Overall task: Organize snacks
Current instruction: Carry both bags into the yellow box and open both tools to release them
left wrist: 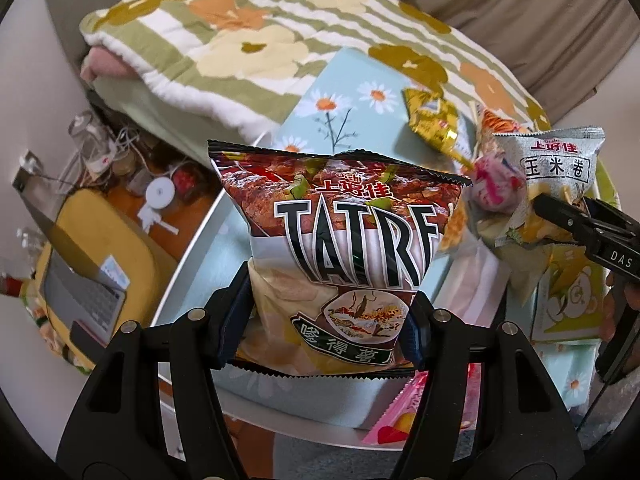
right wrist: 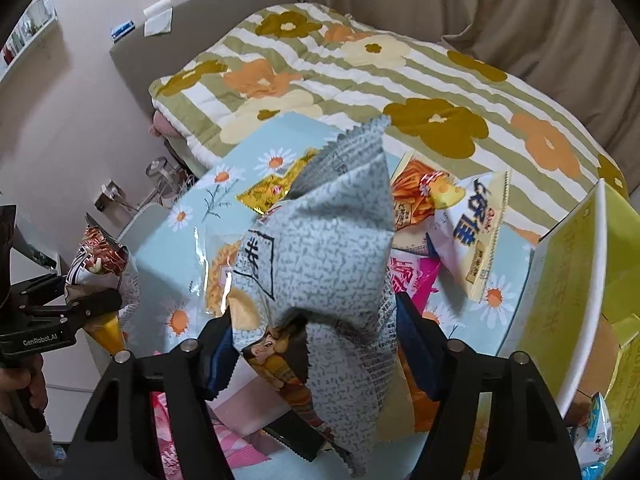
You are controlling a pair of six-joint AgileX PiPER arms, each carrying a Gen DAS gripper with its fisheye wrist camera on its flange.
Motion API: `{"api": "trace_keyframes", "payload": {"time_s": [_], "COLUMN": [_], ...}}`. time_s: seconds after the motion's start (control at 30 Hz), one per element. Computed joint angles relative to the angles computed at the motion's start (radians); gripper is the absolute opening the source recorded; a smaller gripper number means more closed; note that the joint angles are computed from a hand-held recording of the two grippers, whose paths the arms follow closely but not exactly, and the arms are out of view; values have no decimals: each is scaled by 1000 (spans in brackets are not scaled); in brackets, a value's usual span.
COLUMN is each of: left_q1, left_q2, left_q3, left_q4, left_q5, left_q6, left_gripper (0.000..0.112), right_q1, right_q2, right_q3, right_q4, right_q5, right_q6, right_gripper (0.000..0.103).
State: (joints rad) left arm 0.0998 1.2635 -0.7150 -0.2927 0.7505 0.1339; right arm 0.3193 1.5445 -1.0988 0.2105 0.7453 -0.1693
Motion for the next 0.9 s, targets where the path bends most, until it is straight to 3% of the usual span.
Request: {"api": "trace_keyframes", "payload": {"time_s": [0.47, 0.73, 0.9], "left_q1": [-120, -366, -533], "left_q2": [38, 173, 302], "left_q3": [-308, -614, -834], "left_q4": [-11, 33, 92], "left_q5": [125, 153, 184], "left_q6": [35, -62, -172], "left_gripper": [60, 60, 60], "right_q1": [-130, -374, -623], "right_q2": [-183, -271, -293], "right_q3": [-86, -155, -201], "right_q4": [90, 167, 262], "right_q5": [141, 268, 370], "right_q6": [53, -34, -183], "right_gripper": [66, 66, 66]}}
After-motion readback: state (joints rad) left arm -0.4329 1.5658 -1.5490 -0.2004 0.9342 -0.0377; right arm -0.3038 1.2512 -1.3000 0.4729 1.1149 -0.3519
